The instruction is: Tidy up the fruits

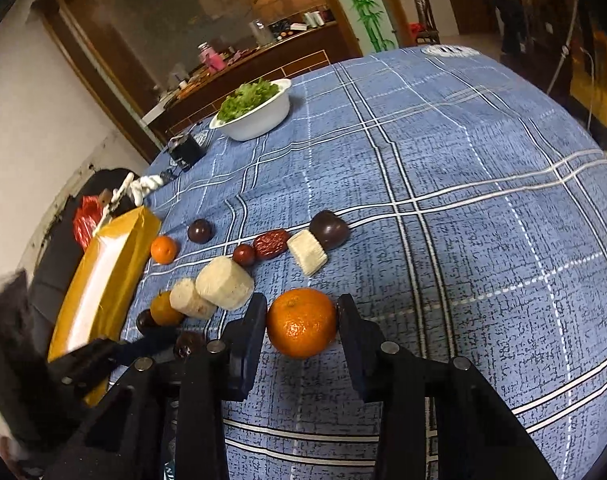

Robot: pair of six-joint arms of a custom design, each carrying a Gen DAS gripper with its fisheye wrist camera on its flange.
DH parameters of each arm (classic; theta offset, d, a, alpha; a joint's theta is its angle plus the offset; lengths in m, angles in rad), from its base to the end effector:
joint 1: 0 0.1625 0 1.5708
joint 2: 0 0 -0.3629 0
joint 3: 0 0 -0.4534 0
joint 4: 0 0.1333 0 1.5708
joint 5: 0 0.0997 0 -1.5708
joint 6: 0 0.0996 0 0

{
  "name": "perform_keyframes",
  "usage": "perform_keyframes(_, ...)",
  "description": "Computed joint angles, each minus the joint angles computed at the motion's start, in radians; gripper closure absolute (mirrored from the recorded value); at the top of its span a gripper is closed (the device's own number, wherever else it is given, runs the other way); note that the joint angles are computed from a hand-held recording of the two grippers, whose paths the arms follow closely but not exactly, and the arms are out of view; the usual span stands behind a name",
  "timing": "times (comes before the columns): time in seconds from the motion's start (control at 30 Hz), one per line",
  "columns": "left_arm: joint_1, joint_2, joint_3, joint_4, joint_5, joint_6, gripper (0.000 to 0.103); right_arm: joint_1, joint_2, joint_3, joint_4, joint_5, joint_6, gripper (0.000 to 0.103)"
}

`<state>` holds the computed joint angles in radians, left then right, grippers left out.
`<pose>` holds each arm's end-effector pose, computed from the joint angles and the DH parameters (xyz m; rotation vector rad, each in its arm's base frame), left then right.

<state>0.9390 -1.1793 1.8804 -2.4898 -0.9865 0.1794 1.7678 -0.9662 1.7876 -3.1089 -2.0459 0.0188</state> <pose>-0.2026 -0.5955 0.1459 0.9416 2.4082 -0.4498 0.2130 -0.6188 0.1278 -0.0034 -2.5792 1.0234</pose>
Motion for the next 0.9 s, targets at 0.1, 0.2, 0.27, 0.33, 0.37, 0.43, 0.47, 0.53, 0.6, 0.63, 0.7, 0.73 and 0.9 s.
perform_keyframes(0.1, -0.005, -0.001, 0.016, -0.036, 0.029, 0.014, 0.081, 0.002, 0.004, -0.003, -0.002, -0.007, 0.004, 0.064)
perform_keyframes(0.2, -0.005, -0.034, 0.031, -0.038, 0.025, -0.023, 0.081, 0.011, 0.020, -0.015, -0.014, -0.052, -0.006, 0.064)
perform_keyframes(0.27, -0.003, -0.077, 0.047, -0.036, 0.008, -0.058, 0.081, 0.014, 0.025, -0.016, -0.032, -0.074, -0.013, 0.064)
perform_keyframes(0.33, -0.002, -0.137, 0.070, -0.035, 0.002, -0.092, 0.081, 0.014, 0.027, -0.014, -0.053, -0.086, -0.017, 0.064)
perform_keyframes(0.37, 0.000, -0.169, 0.083, -0.030, 0.001, -0.102, 0.081, 0.013, 0.027, -0.013, -0.060, -0.090, -0.019, 0.064)
perform_keyframes(0.43, 0.004, -0.233, 0.106, -0.028, 0.018, -0.120, 0.080, 0.014, 0.028, -0.011, -0.073, -0.088, -0.030, 0.064)
perform_keyframes(0.47, 0.008, -0.267, 0.115, -0.020, 0.029, -0.132, 0.080, 0.016, 0.030, -0.012, -0.078, -0.088, -0.037, 0.064)
perform_keyframes(0.53, 0.026, -0.340, 0.131, -0.004, 0.056, -0.155, 0.080, 0.035, 0.045, -0.025, -0.081, -0.113, -0.051, 0.064)
perform_keyframes(0.6, 0.045, -0.391, 0.139, 0.003, 0.086, -0.174, 0.080, 0.066, 0.057, -0.036, -0.075, -0.108, -0.066, 0.064)
perform_keyframes(0.63, 0.058, -0.412, 0.141, 0.000, 0.097, -0.181, 0.080, 0.089, 0.068, -0.046, -0.062, -0.096, -0.073, 0.064)
perform_keyframes(0.7, 0.092, -0.440, 0.133, -0.008, 0.106, -0.198, 0.080, 0.131, 0.096, -0.077, -0.025, -0.071, -0.091, 0.063)
perform_keyframes(0.73, 0.112, -0.452, 0.128, -0.011, 0.107, -0.210, 0.080, 0.156, 0.120, -0.103, 0.001, -0.057, -0.104, 0.063)
perform_keyframes(0.9, 0.186, -0.483, 0.107, -0.046, 0.126, -0.217, 0.080, 0.237, 0.255, -0.261, 0.160, 0.054, -0.119, 0.063)
